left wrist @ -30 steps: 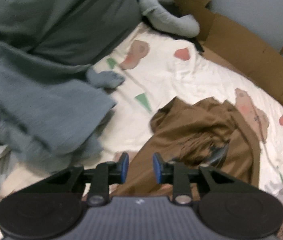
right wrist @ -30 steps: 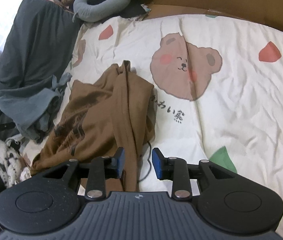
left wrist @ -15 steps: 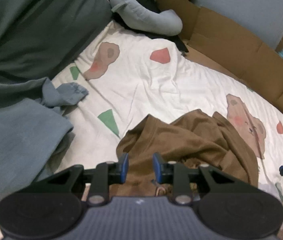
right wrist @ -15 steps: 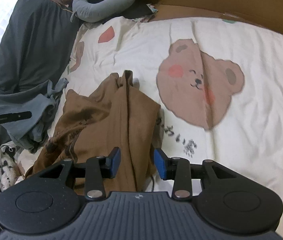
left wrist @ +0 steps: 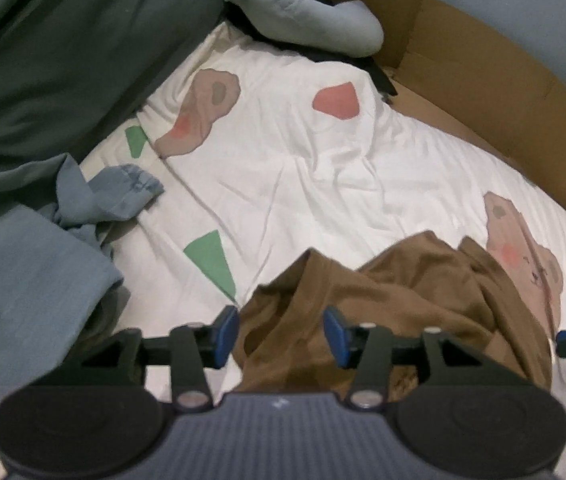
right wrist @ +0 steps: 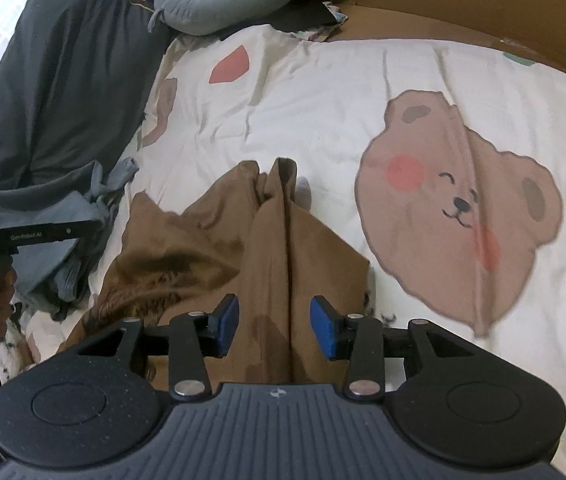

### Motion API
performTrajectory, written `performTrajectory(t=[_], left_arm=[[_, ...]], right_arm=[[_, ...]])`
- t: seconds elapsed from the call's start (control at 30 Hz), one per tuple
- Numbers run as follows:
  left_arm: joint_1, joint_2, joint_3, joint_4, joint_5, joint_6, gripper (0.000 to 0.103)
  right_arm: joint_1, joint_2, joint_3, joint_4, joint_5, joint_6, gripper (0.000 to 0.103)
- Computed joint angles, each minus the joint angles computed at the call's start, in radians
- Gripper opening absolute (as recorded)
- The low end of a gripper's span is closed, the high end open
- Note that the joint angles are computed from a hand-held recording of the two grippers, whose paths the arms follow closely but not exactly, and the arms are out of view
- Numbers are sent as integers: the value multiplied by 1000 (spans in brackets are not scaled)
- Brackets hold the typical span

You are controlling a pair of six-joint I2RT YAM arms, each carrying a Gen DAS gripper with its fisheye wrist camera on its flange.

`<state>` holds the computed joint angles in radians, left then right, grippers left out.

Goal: Fold clothes
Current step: 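Open the right gripper and release the shirt onto the sheet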

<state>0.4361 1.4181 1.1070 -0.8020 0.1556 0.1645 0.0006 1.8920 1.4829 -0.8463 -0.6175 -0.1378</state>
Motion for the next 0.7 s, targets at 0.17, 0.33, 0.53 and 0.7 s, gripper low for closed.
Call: performTrajectory(t=[0.17,0.33,0.53,0.7], left_arm=[[-28,60,-12,67,-11,-42,61],[-67,111,-35,126,-19,-67,61],[-97,144,-48,178,-21,-93,63],[-101,148,-56,198,-18,-111,63]], right_arm=[[27,100,92,19,3,36,49],[50,201,192,17,17,65,57],[85,275,271,33,44,97,64],[125,315,315,40,63,81,63]])
